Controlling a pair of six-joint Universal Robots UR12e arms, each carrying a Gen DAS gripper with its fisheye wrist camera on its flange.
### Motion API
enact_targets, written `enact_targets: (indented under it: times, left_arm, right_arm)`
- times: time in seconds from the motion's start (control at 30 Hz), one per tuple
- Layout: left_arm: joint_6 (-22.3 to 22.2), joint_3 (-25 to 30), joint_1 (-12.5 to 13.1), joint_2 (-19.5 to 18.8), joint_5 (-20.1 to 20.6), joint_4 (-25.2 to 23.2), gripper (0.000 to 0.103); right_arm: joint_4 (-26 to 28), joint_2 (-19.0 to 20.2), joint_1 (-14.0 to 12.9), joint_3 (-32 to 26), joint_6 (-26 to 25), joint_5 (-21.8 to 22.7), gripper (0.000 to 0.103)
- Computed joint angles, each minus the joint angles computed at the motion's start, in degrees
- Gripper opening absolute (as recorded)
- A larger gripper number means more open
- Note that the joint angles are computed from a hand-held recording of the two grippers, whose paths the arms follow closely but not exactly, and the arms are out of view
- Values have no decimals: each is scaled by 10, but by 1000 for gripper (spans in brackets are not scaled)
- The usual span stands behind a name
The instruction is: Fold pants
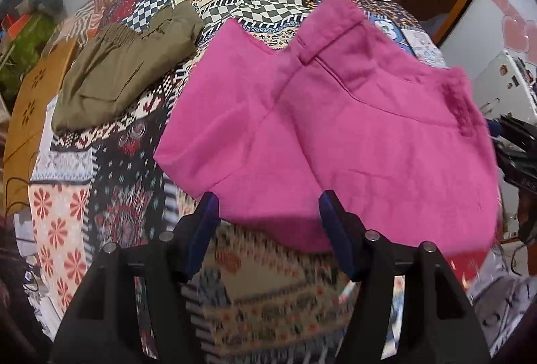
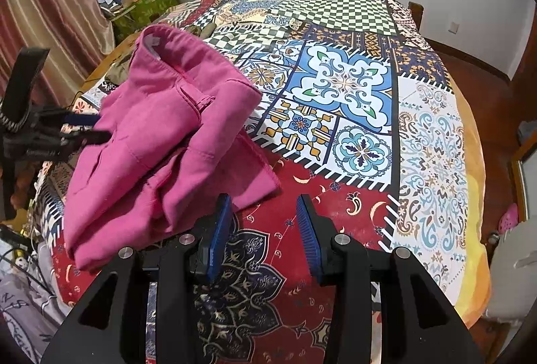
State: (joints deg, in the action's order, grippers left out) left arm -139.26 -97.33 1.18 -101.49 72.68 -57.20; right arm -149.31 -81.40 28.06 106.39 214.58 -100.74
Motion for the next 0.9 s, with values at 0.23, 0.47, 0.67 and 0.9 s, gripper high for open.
enact_targets:
  times: [0.23, 0.47, 0.67, 0.9]
  left_arm:
    - [-19, -7, 22, 15, 5, 67, 62]
    - [-50, 44, 19, -38, 27, 100, 62]
    - [-34, 61, 5, -68, 60, 79, 62]
    - [4, 36, 9, -58, 65, 88, 61]
  right_arm:
    - [-8, -4, 8, -7, -8, -22, 36]
    - [-20, 4, 14, -25, -15, -13, 36]
    - [6, 17, 19, -43, -36, 23, 36]
    - [47, 32, 16, -52, -76, 37, 38]
